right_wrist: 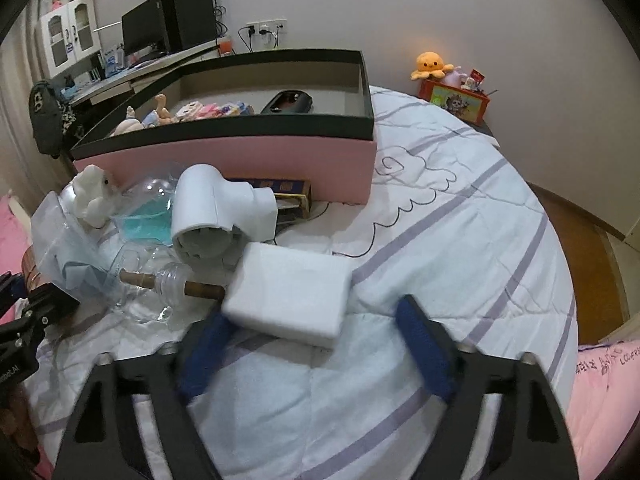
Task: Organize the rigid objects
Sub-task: 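Grasp the rose-gold canister with left gripper while right grasps white charger, then carry rose-gold canister and white charger into the box and release both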
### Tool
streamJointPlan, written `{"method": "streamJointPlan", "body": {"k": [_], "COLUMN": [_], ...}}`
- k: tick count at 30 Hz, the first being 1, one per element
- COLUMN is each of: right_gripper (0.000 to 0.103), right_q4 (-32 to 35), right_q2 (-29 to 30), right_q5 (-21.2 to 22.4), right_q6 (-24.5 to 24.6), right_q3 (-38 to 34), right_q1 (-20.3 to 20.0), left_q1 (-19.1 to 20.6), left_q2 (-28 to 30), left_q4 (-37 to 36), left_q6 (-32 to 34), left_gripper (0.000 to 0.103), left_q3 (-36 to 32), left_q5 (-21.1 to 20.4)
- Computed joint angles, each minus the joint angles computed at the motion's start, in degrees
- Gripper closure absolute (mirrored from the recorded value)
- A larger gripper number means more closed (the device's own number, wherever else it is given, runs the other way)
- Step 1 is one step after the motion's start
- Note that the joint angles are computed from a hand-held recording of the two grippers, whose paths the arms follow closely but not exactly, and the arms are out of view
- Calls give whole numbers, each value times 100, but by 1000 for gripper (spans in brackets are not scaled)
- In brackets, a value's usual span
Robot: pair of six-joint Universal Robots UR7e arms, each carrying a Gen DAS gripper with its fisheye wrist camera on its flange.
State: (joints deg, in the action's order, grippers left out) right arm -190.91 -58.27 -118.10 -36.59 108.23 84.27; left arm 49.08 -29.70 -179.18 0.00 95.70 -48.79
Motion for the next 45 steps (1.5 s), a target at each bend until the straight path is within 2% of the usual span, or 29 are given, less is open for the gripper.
{"method": "streamJointPlan", "body": {"k": [3, 19, 28, 33, 37, 45], "right_gripper": [48, 49, 49, 49, 49, 49], "right_q4": [87, -71, -88, 104, 257, 872], "right_q2": [-64, -693, -941, -974, -829, -154], "right_q5": [152, 588, 864, 1055, 1073, 1001], "right_q6": [34, 290, 224, 97, -79, -105], "right_q3": [9, 684, 831, 627, 168, -1253], "right_q1": [-27, -163, 11, 224, 479, 791], "left_q1": [-13, -189, -344, -374, -351, -85], "left_q2": [-23, -389, -597, -570, -460, 118], "left_q4": [-65, -459, -745, -864, -935, -458], "left_q6": [-26, -165, 38, 520, 1027, 1672], "left_gripper": [47, 47, 47, 47, 47, 47], "left_q3": [59, 643, 719, 327, -197, -1910], "left_q5": [-38, -4, 13, 31, 6, -216]}}
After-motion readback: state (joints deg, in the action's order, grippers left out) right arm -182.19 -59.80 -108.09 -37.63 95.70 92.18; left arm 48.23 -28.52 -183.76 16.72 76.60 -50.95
